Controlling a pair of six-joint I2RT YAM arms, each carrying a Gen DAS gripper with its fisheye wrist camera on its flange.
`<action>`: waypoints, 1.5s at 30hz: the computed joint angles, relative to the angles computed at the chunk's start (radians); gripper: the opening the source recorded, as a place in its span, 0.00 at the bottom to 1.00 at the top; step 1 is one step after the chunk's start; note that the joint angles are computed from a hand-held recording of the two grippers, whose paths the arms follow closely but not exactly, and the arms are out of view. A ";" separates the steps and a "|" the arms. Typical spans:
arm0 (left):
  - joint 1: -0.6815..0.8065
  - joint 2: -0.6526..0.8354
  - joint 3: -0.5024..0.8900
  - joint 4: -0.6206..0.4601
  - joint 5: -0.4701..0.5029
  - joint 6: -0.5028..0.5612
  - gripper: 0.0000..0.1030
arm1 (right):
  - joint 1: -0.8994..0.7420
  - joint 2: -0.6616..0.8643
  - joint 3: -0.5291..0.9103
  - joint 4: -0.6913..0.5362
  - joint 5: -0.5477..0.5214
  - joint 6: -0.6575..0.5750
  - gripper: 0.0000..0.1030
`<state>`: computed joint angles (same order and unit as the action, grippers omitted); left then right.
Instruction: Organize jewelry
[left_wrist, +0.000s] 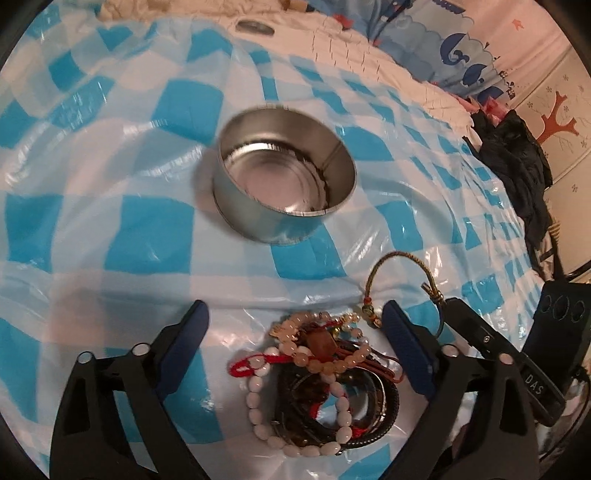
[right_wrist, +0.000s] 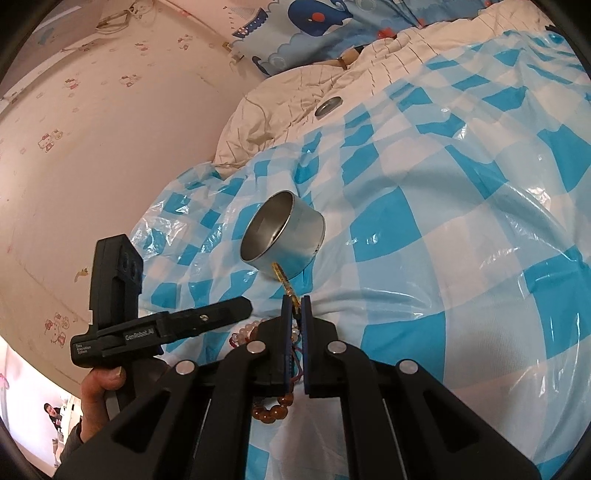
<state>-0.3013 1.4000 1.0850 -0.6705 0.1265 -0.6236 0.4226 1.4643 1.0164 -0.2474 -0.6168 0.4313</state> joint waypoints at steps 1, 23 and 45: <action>0.005 0.008 -0.002 0.010 0.021 -0.006 0.82 | -0.001 -0.001 -0.001 0.000 -0.001 0.000 0.05; 0.010 -0.018 -0.016 0.027 0.088 0.022 0.06 | 0.006 0.011 0.003 -0.009 0.015 0.001 0.05; 0.012 0.005 -0.017 0.020 0.122 0.032 0.07 | 0.007 0.012 0.004 -0.008 0.015 0.004 0.05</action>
